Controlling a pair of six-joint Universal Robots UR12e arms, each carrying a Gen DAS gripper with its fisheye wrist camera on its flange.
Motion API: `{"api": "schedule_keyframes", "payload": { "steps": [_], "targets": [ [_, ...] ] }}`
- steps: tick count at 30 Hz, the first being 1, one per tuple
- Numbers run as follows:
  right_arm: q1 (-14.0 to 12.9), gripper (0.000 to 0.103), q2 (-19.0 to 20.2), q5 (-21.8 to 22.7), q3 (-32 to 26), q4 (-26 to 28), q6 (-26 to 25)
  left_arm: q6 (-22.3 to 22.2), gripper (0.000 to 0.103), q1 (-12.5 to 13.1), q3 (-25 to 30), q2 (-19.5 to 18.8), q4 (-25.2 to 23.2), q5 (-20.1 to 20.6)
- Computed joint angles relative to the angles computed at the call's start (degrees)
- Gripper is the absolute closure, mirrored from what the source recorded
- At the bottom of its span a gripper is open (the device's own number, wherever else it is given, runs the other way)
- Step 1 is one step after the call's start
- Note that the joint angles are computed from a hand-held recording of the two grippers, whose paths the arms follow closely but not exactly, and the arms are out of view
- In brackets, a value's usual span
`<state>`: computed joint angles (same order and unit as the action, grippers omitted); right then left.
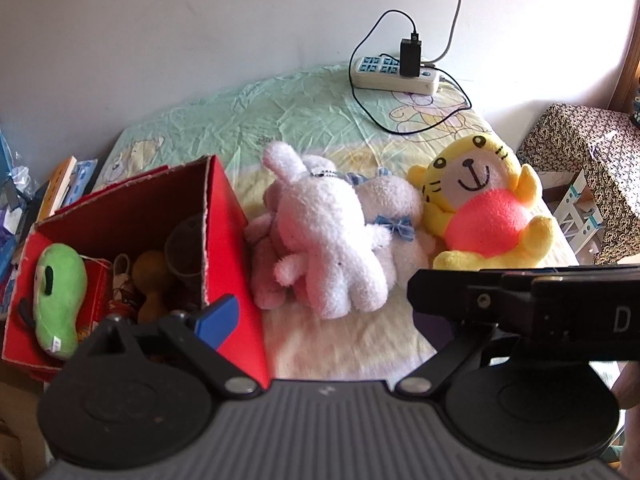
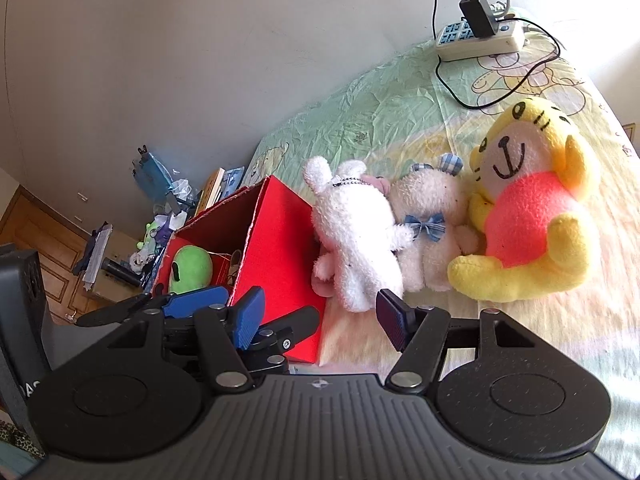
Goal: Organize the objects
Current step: 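Withdraw the right gripper and move it toward the yellow tiger plush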
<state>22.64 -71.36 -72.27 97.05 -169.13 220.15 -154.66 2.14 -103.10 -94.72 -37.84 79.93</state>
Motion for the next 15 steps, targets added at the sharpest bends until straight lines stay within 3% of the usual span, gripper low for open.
{"api": "schedule_keyframes", "payload": {
  "steps": [15],
  "targets": [
    [-0.9,0.037,-2.6,-0.2,4.2,3.3,1.1,1.7,0.009,-2.1,-1.0,-0.1,-4.6,2.1]
  ]
}}
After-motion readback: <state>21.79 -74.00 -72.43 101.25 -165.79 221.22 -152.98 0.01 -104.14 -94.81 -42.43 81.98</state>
